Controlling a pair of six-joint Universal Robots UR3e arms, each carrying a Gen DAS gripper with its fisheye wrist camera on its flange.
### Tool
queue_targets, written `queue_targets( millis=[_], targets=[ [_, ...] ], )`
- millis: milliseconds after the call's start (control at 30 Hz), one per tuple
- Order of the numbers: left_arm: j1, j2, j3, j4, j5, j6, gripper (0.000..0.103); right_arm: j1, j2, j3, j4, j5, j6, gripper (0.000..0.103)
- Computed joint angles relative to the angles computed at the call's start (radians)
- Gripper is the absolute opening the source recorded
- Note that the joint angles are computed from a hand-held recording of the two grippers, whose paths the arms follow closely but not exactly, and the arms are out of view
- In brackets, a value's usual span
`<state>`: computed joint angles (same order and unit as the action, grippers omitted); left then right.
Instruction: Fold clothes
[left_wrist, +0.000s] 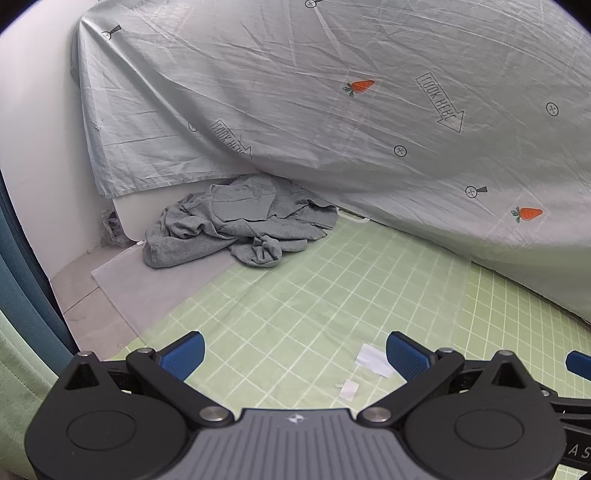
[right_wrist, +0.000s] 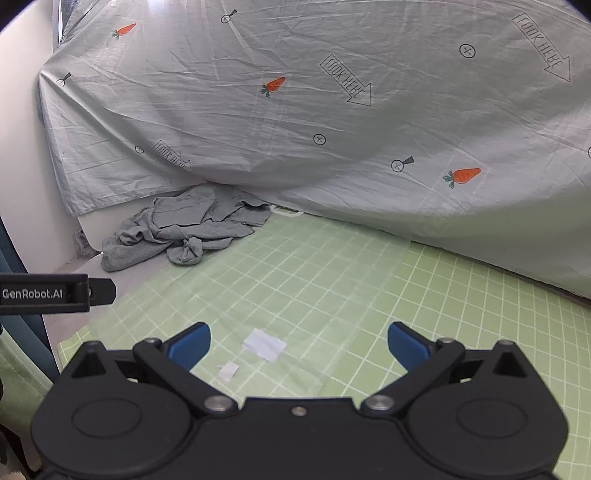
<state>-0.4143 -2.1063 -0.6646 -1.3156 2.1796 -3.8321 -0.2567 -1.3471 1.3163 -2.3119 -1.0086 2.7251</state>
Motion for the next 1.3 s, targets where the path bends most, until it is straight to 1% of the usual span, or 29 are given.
queue_targets(
  millis=[267,400,567,700,867,967,1133,1300],
  targets=[
    [-0.003,-0.021,0.032,-0.017,0.002,-0.002,0.103,0.000,0.017,-0.022,0.008,-0.002,0.004,0.103],
    [-0.005,-0.026,0.044,-0.027,0.001,-0.006,0.103,-0.007,0.021,-0.032,0.027,0.014,0.001,0.103],
    [-0.001,-0.025,0.044,-0.030,-0.007,-0.003,0.103,-0.002,0.018,-0.019,0.004,-0.008,0.013,0.103],
    [-0.004,-0.020,0.037,-0.034,-0.005,-0.008,0.103,-0.002,0.021,-0.022,0.013,-0.010,0.008,0.103],
    [0.006,-0.031,0.063,-0.062,-0.021,-0.002,0.103,0.014,0.035,-0.025,-0.023,-0.036,0.005,0.103],
    [0.014,-0.028,0.059,-0.068,-0.035,0.001,0.103,0.017,0.057,-0.051,-0.011,-0.038,0.001,0.103],
    [0.027,-0.079,0.137,-0.115,-0.042,0.014,0.103,0.046,0.099,-0.089,-0.044,-0.120,0.034,0.103],
    [0.059,-0.134,0.222,-0.143,-0.055,0.018,0.103,0.050,0.213,-0.245,0.007,-0.130,0.077,0.103]
  ],
)
